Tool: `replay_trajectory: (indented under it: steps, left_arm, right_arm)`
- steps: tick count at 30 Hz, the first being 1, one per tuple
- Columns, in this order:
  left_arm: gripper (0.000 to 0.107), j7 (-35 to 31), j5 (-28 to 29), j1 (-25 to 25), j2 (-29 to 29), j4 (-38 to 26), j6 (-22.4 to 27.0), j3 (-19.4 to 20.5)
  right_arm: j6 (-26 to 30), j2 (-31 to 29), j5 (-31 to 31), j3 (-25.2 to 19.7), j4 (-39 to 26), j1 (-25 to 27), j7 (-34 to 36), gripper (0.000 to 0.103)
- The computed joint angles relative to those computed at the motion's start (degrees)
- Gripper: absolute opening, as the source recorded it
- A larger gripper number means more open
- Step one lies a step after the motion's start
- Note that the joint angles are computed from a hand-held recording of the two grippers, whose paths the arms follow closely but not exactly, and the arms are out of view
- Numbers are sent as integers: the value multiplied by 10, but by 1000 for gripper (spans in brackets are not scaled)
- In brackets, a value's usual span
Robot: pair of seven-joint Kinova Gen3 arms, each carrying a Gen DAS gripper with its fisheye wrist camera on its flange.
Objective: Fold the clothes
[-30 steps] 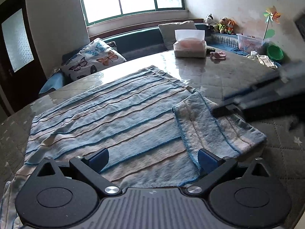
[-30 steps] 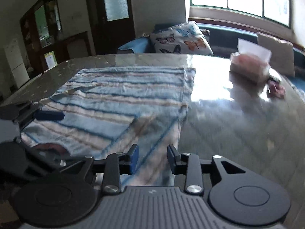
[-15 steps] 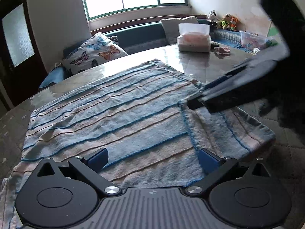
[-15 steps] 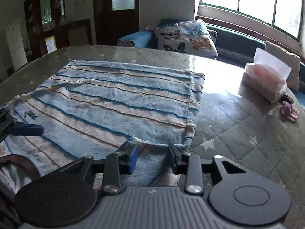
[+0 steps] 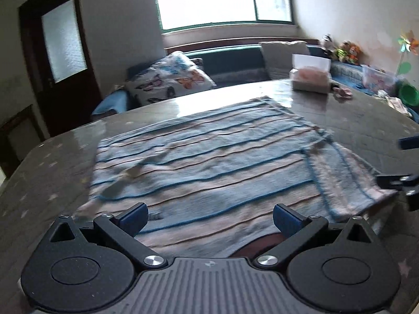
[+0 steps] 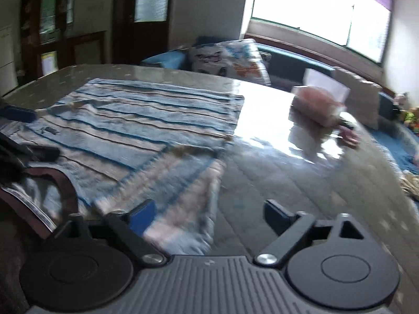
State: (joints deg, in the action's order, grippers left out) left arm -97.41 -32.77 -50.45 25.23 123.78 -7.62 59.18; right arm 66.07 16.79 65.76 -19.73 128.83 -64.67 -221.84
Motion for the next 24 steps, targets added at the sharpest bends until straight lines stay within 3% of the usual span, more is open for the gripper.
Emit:
replay_trajectory:
  steps: [3,12,18,24]
  left_arm:
    - [103,11,0,-26,-9,5,-9,-5]
    - [103,80,-42,-85,-34,21,-43,-40]
    - [103,117,-41,-65,-54,27,-72,-121]
    - [102,148,-52,-43,-61,27,-95,-196]
  right_arm:
    - [57,35,-41,1,-20,-30,-3,103]
    - [104,82,-47,16,-56,-77,-6,103]
    - [100,101,-37,29,-81,-60,29,103]
    - [114,116,-25,37,-105,-75,64,103]
